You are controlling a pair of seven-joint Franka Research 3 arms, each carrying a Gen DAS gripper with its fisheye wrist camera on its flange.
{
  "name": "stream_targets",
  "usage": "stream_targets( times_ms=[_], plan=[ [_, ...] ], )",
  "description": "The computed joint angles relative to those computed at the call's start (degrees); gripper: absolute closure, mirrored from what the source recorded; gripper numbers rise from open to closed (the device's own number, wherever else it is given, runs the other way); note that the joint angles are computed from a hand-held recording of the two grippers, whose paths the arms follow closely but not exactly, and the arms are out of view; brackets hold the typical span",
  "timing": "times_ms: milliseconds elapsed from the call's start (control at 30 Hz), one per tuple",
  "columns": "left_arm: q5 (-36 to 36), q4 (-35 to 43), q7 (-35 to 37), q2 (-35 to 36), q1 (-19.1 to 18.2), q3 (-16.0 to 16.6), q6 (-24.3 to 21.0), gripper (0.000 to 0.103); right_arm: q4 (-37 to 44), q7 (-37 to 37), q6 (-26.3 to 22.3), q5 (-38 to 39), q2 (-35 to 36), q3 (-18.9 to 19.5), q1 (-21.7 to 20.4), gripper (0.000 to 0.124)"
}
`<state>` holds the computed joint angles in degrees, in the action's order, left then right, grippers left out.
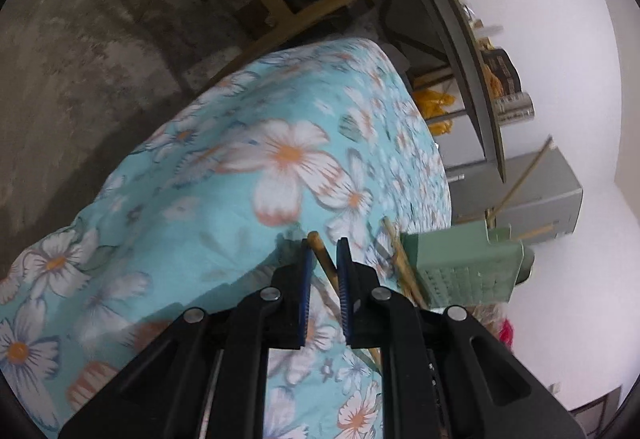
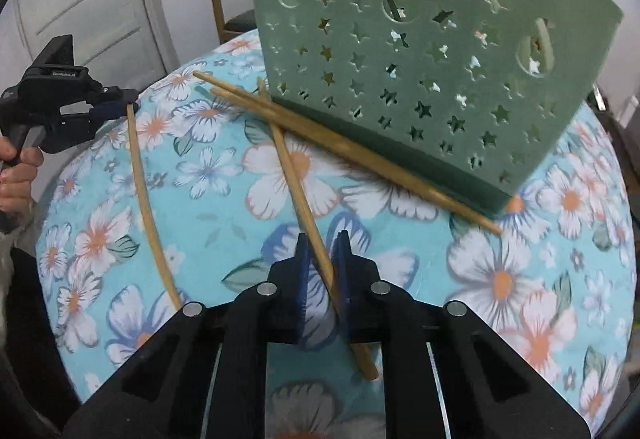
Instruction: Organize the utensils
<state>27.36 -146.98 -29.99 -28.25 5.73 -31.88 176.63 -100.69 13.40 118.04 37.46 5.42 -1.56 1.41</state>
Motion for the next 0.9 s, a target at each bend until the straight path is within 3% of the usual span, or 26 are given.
stream_targets(
  times_ms=[100, 233, 367, 500, 800, 900],
  plan=[
    [1.2, 1.4, -0.4, -0.2, 1.5, -1.5, -1.4, 0.091, -2.7, -1.1, -0.8, 1.7, -2.5, -0.6, -0.6, 0.115],
    [3.1, 2.3, -2.5, -1.7, 2.7, -2.8, -4.1, 0.092, -3.8, 0.7, -7.8, 3.9, -5.1, -2.1, -1.9, 0.119],
    [5.1, 2.5, -4.7, -3.1, 3.1, -3.3, -5.2, 0.092, -0.9, 3.9, -18.4, 4.7, -4.9, -4.2, -4.1, 0.120],
    [7.5, 4.3, -4.9, -4.2, 1.6, -3.0, -11.1, 0.092, 0.9, 5.7, -27.0, 7.3, -6.2, -5.6, -6.4, 0.120],
    [17.5, 11.8, -6.3, -4.4, -0.5, -4.6, -26.2, 0.092, 3.3, 6.1, -28.8, 16.1, -10.1, -7.6, -7.7, 0.120],
    [24.5, 13.4, -10.7, -5.3, 0.7, -6.1, -26.4, 0.095, 5.6, 6.6, -27.3, 21.6, -9.7, -7.9, -7.5, 0.120]
  ],
)
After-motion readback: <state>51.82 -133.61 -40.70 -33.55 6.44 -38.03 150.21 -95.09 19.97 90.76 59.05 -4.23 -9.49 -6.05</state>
